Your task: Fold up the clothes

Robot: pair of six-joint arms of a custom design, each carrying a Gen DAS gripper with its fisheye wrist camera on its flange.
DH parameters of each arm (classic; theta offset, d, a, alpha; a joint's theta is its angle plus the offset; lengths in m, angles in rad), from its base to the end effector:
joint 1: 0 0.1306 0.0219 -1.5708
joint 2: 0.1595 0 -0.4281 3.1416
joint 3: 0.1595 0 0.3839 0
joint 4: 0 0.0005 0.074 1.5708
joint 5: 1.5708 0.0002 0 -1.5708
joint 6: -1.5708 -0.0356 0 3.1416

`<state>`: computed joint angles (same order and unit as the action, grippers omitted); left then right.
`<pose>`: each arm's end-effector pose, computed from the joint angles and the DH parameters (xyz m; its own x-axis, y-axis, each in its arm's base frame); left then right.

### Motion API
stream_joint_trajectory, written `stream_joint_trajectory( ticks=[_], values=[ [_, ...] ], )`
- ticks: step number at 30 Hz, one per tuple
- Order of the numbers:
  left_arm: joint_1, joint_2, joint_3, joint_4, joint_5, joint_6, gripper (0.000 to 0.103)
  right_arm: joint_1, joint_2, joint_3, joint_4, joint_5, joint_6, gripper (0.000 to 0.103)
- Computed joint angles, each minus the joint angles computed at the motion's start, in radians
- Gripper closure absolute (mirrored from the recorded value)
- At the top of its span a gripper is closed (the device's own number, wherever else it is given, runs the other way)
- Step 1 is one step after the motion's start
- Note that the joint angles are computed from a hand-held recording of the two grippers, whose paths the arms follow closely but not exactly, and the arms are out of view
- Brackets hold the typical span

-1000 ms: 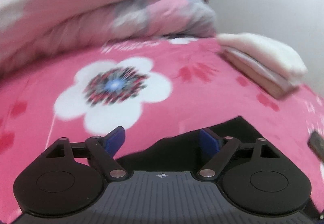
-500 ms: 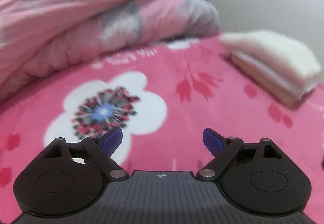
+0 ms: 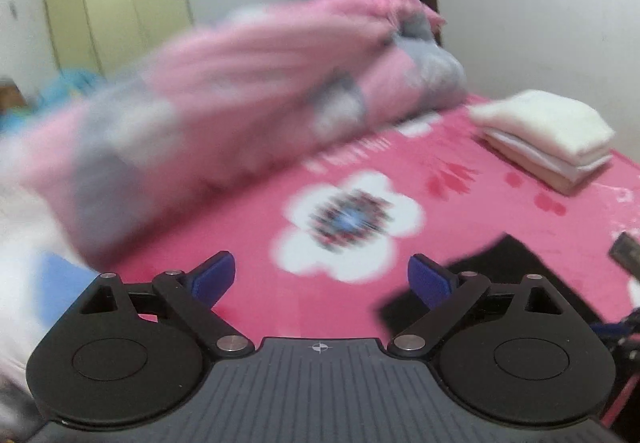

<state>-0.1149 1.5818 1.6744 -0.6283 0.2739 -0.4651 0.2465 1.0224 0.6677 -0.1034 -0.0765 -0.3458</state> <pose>0.5649 -0.0754 0.5326 -0.3001 0.4693 -0.8305 0.5326 0.8047 0.2623 0.3076 0.0797 0.3448 -0.5085 0.2206 -0.8323 -0.1460 0.9305 0.3358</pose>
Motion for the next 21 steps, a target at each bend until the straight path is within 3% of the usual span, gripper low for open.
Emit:
stream_joint_trajectory(
  ticks=[4, 6, 9, 13, 17, 21],
  values=[
    [0.082, -0.052, 0.081, 0.000, -0.113, -0.127, 0.002, 0.010, -0.010, -0.019, 0.037, 0.019, -0.009, 0.086],
    [0.107, -0.082, 0.060, 0.054, -0.210, -0.189, 0.000, 0.020, -0.002, -0.020, 0.055, 0.025, 0.001, 0.086],
    [0.134, -0.092, 0.027, 0.029, -0.254, -0.197, 0.000, 0.029, 0.020, -0.012, 0.071, 0.023, 0.012, 0.086],
    [0.128, -0.069, -0.062, -0.058, -0.161, -0.073, 0.001, 0.035, 0.044, 0.007, 0.054, 0.032, -0.012, 0.086],
    [0.077, -0.046, -0.197, -0.032, 0.009, 0.067, 0.002, 0.040, 0.053, 0.024, 0.024, 0.060, -0.020, 0.086],
    [0.008, -0.011, -0.282, 0.016, 0.136, 0.137, 0.003, 0.030, 0.070, 0.036, 0.005, 0.078, -0.008, 0.086]
  ],
)
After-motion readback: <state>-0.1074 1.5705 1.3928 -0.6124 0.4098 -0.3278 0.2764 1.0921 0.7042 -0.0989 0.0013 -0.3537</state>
